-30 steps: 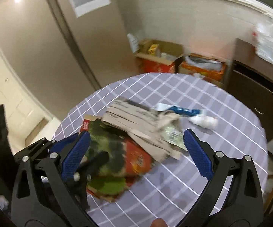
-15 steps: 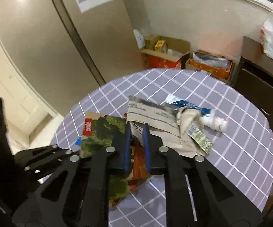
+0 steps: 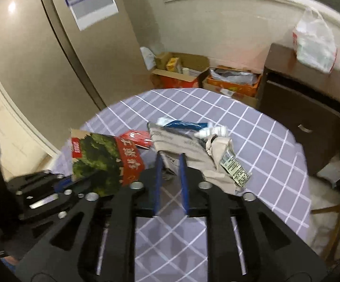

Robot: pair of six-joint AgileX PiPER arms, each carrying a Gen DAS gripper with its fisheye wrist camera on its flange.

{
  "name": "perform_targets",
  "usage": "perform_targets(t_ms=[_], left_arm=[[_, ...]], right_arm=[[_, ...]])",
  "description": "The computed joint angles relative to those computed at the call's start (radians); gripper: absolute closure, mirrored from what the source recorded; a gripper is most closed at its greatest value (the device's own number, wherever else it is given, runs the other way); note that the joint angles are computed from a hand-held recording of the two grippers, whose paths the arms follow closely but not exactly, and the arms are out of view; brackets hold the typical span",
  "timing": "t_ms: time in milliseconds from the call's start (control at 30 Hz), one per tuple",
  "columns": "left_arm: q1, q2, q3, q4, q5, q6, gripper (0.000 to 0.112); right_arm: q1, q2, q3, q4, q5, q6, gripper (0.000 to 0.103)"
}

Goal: Collect trash
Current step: 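Grasp the red cardboard box with the left gripper while the right reaches the beige paper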

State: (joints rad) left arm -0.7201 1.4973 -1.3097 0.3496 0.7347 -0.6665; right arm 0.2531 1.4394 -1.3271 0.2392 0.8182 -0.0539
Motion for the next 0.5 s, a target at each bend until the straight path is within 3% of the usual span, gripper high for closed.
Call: perform_targets(t_ms=[33,67,100,200,500], left_arm=[[0.001,0.006,-0.006,0.003,0.003,0.001,0.106],[0.005,0.013,-0.014,0.003,0.007,0.006,0.105],[0.007,0.015,-0.017,0.003,0.007,0.008,0.105],[0.021,0.013,-0.013,-0.015,-0.006,0.029,0.106],[0.025,-0.058,0.049,-0.008,-0.032,0.006,0.108]], right_arm=[[0.013,0.016,-0.013,-0.021,0.007,0.009,0.064],[0.026,0.032,-0.022,-0.040,0.011,0.013,0.048],[0.042,0.035,-0.016,-0.071,0.005,0.017,0.045],[0.052,0.023,0.022,-0.088,-0.008,0.002,0.036],[-0.002,0.042,0.116,-0.073,-0.036,-0.012,0.025]])
